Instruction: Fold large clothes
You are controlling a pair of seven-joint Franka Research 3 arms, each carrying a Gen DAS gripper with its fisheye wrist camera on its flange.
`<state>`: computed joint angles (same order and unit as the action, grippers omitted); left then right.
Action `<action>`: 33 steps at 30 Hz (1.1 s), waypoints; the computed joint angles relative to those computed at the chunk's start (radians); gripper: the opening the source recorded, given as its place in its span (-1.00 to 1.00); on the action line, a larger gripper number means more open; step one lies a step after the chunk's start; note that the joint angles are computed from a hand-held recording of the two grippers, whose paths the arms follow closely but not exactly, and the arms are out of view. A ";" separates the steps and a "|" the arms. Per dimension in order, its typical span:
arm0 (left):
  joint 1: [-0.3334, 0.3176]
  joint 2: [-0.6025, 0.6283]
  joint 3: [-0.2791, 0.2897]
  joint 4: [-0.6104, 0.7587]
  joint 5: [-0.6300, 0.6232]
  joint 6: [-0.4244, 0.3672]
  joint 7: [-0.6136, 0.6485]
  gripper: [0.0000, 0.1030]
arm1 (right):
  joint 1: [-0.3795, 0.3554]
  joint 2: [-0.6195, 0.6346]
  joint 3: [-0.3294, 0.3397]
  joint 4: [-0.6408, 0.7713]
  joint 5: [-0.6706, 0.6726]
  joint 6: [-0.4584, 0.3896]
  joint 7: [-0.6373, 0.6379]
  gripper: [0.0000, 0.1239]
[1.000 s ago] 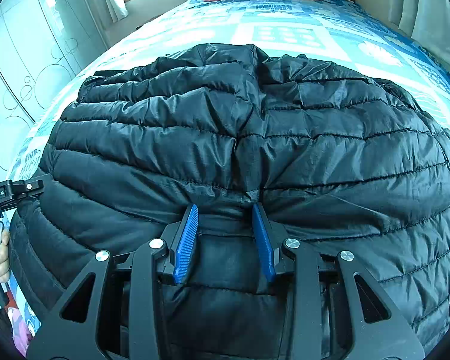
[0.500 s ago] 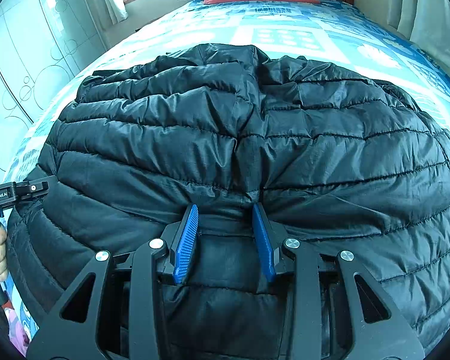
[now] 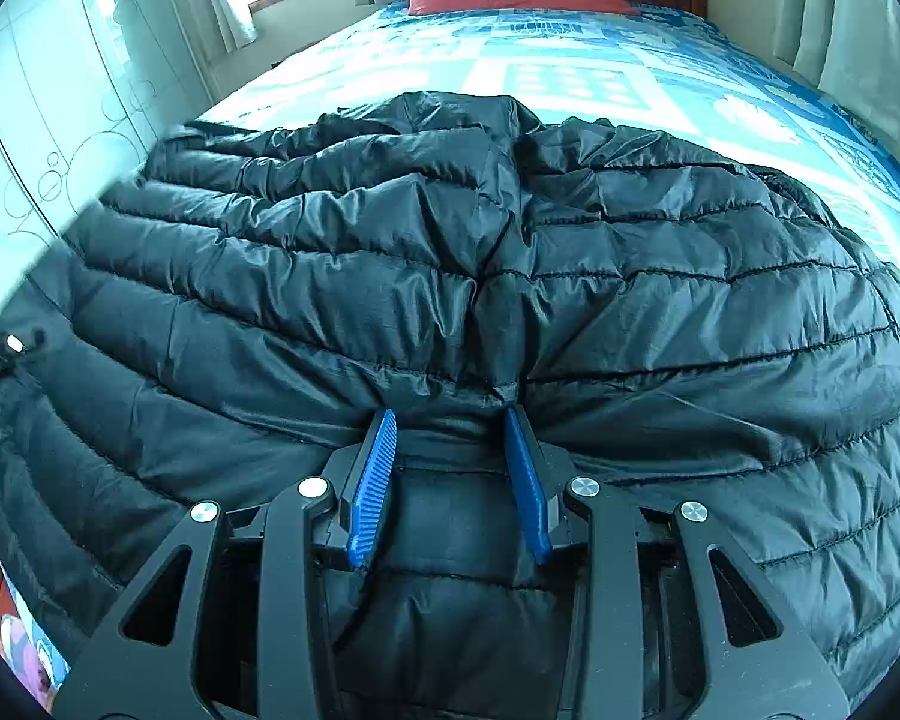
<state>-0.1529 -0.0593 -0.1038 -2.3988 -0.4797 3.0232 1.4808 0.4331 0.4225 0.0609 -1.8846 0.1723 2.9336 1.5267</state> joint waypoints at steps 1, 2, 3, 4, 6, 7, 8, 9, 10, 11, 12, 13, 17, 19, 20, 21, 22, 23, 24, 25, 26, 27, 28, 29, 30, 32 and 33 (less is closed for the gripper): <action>0.007 -0.010 -0.007 -0.001 0.036 0.000 -0.031 -0.62 | -0.018 0.004 0.018 0.004 0.018 0.005 -0.016 -0.40; 0.016 -0.025 -0.018 -0.001 0.094 0.000 -0.083 -0.62 | -0.027 -0.001 0.027 -0.001 0.030 0.011 -0.025 -0.40; 0.017 -0.035 -0.021 0.000 0.129 -0.004 -0.112 -0.62 | -0.039 -0.009 0.041 -0.015 0.047 0.024 -0.039 -0.39; 0.017 -0.042 -0.022 0.002 0.161 -0.006 -0.137 -0.62 | -0.062 -0.012 0.062 -0.015 0.073 0.028 -0.060 -0.39; 0.021 -0.058 -0.030 0.012 0.244 -0.018 -0.202 -0.62 | -0.090 -0.025 0.083 -0.019 0.112 0.025 -0.093 -0.39; 0.016 -0.062 -0.028 0.017 0.266 -0.024 -0.218 -0.62 | -0.089 -0.038 0.076 -0.030 0.118 0.035 -0.097 -0.39; 0.025 -0.066 -0.043 0.032 0.324 -0.036 -0.265 -0.62 | -0.091 -0.050 0.073 -0.042 0.125 0.052 -0.105 -0.38; 0.023 -0.066 -0.043 0.039 0.353 -0.041 -0.283 -0.62 | -0.103 -0.067 0.077 -0.057 0.138 0.073 -0.122 -0.35; 0.027 -0.063 -0.053 0.057 0.399 -0.049 -0.317 -0.62 | -0.118 -0.085 0.083 -0.072 0.152 0.092 -0.141 -0.27; 0.026 -0.058 -0.060 0.075 0.435 -0.059 -0.344 -0.62 | -0.127 -0.098 0.086 -0.082 0.165 0.104 -0.155 -0.18; 0.026 -0.047 -0.068 0.094 0.473 -0.064 -0.374 -0.62 | -0.143 -0.111 0.094 -0.090 0.181 0.112 -0.175 -0.17; 0.025 -0.030 -0.078 0.121 0.515 -0.073 -0.406 -0.62 | -0.158 -0.123 0.099 -0.095 0.195 0.111 -0.194 -0.17; 0.001 0.050 -0.104 0.250 0.663 -0.130 -0.500 -0.62 | -0.220 -0.162 0.107 -0.110 0.277 0.081 -0.271 -0.17; -0.019 0.095 -0.109 0.315 0.722 -0.160 -0.534 -0.62 | -0.225 -0.172 0.083 -0.112 0.289 0.061 -0.281 -0.17; -0.032 0.122 -0.112 0.351 0.744 -0.175 -0.544 -0.62 | -0.231 -0.177 0.067 -0.111 0.291 0.050 -0.282 -0.17; -0.043 0.140 -0.113 0.375 0.759 -0.186 -0.552 -0.62 | -0.235 -0.184 0.062 -0.119 0.300 0.048 -0.288 -0.17; -0.057 0.171 -0.115 0.417 0.780 -0.205 -0.563 -0.62 | -0.244 -0.186 0.056 -0.119 0.310 0.041 -0.296 -0.17; -0.074 0.208 -0.117 0.465 0.802 -0.228 -0.573 -0.62 | -0.253 -0.189 0.048 -0.118 0.319 0.030 -0.300 -0.17; -0.089 0.235 -0.116 0.499 0.819 -0.246 -0.579 -0.62 | -0.265 -0.193 0.043 -0.121 0.333 0.025 -0.310 -0.17; -0.103 0.254 -0.115 0.526 0.835 -0.263 -0.586 -0.62 | -0.276 -0.200 0.041 -0.131 0.350 0.026 -0.323 -0.17; -0.125 0.291 -0.113 0.574 0.860 -0.288 -0.594 -0.62 | -0.283 -0.217 0.044 -0.161 0.372 0.039 -0.340 -0.16; -0.141 0.320 -0.113 0.611 0.873 -0.308 -0.596 -0.62 | -0.295 -0.225 0.041 -0.173 0.391 0.041 -0.355 -0.16; -0.155 0.348 -0.113 0.647 0.880 -0.324 -0.595 -0.62 | -0.306 -0.231 0.038 -0.181 0.410 0.040 -0.371 -0.16; -0.168 0.377 -0.113 0.681 0.884 -0.336 -0.596 -0.62 | -0.309 -0.240 0.034 -0.194 0.421 0.041 -0.377 -0.16; -0.180 0.397 -0.113 0.706 0.885 -0.347 -0.595 -0.62 | -0.314 -0.238 0.025 -0.194 0.428 0.038 -0.380 -0.16; -0.208 0.458 -0.114 0.774 0.887 -0.367 -0.592 -0.62 | -0.320 -0.244 0.012 -0.206 0.440 0.037 -0.381 -0.16; -0.220 0.477 -0.112 0.796 0.888 -0.375 -0.592 -0.62 | -0.326 -0.262 0.013 -0.233 0.455 0.041 -0.392 -0.16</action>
